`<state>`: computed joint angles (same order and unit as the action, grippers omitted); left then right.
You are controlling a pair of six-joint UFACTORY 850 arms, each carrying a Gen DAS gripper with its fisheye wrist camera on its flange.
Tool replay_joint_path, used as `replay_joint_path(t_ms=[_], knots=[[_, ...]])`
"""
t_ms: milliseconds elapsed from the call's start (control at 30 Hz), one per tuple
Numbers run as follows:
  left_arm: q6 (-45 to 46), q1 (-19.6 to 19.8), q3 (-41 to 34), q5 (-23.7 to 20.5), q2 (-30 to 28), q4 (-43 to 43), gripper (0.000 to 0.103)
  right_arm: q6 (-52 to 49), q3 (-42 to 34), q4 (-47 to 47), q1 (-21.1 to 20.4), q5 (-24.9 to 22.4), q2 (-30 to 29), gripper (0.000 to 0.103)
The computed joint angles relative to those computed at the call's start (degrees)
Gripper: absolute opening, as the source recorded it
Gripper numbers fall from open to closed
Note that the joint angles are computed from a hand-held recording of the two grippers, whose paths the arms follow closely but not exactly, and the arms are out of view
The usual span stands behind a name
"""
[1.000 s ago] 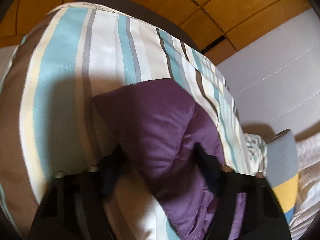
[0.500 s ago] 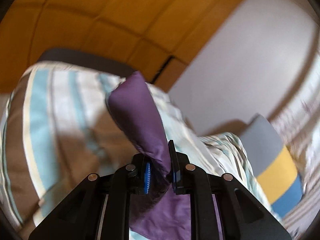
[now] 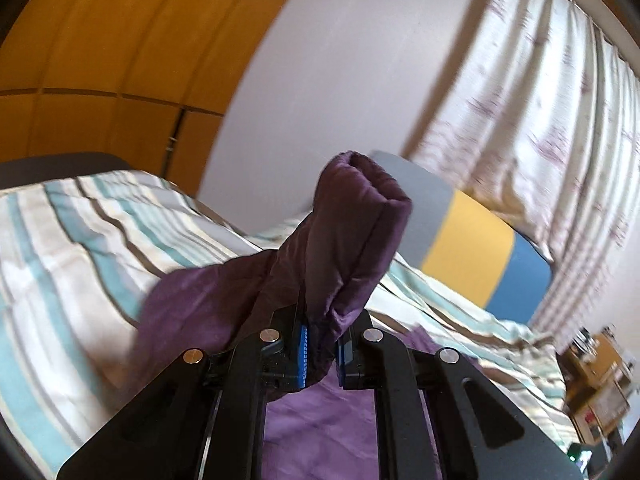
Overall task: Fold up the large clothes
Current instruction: 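Fold the held sleeve across the jacket body and open the left gripper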
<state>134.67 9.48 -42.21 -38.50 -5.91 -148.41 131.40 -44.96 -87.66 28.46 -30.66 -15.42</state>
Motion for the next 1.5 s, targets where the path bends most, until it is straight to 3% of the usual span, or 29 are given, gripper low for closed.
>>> replay_joint_path(t_ms=[500, 800, 833, 867, 933, 967, 1000, 1067, 1200, 1333, 1400, 1500], knots=[[7.8, -18.53, -0.12, 4.96, -2.6, 3.7, 0.01, 0.33, 0.13, -0.23, -0.04, 0.21, 0.2, 0.055], [9.04, -26.03, -3.07, 9.46, -8.38, 10.14, 0.01, 0.33, 0.14, -0.19, -0.02, 0.21, 0.21, 0.055], [10.79, -27.15, -3.47, 11.33, -9.22, 9.15, 0.011, 0.33, 0.14, -0.19, -0.02, 0.21, 0.21, 0.055], [11.36, -27.69, -3.87, 12.64, -9.74, 9.4, 0.021, 0.45, 0.17, -0.25, -0.01, 0.22, 0.24, 0.055], [9.21, -27.9, -4.08, 13.48, -10.04, 13.34, 0.051, 0.7, 0.16, -0.48, -0.08, 0.38, 0.26, 0.055], [9.06, -27.56, -3.47, 12.99, -9.47, 13.72, 0.079, 0.81, 0.17, -0.58, -0.11, 0.43, 0.27, 0.055], [10.77, -26.96, -1.98, 10.72, -8.39, 11.78, 0.086, 0.79, 0.23, -0.59, -0.14, 0.45, 0.32, 0.055], [10.51, -25.53, 0.08, 7.16, -6.53, 11.74, 0.087, 0.67, 0.21, -0.51, -0.15, 0.43, 0.32, 0.055], [-0.42, -20.8, 1.6, 4.13, -4.09, 22.87, 0.087, 2.17, 0.64, -1.81, -0.35, 0.9, 0.71, 0.055], [-5.85, -14.4, 1.73, 3.17, -3.71, 23.2, 0.087, 6.75, 2.22, -6.0, -0.72, 1.8, 2.77, 0.06], [-5.74, -12.35, 0.08, 5.7, -4.83, 20.57, 0.087, 6.44, 2.53, -5.81, 0.3, -0.01, 4.33, 0.06], [0.2, -10.92, -3.54, 13.38, -7.16, 11.36, 0.082, 9.35, 3.16, -10.03, 3.25, -3.75, 7.86, 0.061]])
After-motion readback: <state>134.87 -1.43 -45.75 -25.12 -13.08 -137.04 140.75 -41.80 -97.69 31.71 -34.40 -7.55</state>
